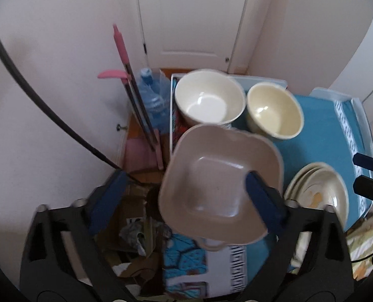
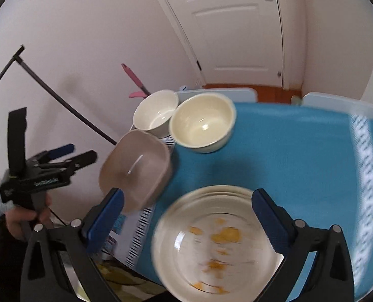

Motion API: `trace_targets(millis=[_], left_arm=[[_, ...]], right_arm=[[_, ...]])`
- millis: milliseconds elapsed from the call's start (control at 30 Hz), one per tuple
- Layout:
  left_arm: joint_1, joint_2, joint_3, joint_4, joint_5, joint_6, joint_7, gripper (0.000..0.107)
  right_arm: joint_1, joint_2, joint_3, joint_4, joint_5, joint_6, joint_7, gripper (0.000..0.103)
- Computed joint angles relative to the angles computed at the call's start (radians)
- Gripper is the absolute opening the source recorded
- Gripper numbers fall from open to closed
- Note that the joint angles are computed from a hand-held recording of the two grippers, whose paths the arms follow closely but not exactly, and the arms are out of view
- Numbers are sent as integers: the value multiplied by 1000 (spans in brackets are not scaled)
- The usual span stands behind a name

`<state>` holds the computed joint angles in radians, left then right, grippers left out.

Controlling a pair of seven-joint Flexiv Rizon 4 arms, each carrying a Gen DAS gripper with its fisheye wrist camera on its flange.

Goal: Organize plates and bowls
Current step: 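Grasp the beige plastic basket rim with the left tool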

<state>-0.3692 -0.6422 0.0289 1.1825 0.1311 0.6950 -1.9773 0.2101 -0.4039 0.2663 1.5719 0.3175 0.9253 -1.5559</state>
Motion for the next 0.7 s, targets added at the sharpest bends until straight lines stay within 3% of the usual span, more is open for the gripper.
trace_targets(millis=[133, 200, 300, 567, 700], left_arm=[[58, -29, -48, 30, -71, 22, 110, 65], [67, -42, -55, 35, -96, 30, 146, 56], [78, -54, -59, 47, -124, 45, 193, 48], [94, -99, -68, 35, -185, 53, 280, 26], [76, -108, -42, 23, -165, 32, 272, 17]], right_arm=[[68, -47, -20, -1, -49, 43, 114, 99], [86, -76, -16, -11, -65, 49, 160, 85], [102, -116, -10, -28, -86, 47, 215, 73], [121, -186, 18, -54, -106, 74, 310, 52], [134, -208, 15, -71, -132, 53, 345, 29]])
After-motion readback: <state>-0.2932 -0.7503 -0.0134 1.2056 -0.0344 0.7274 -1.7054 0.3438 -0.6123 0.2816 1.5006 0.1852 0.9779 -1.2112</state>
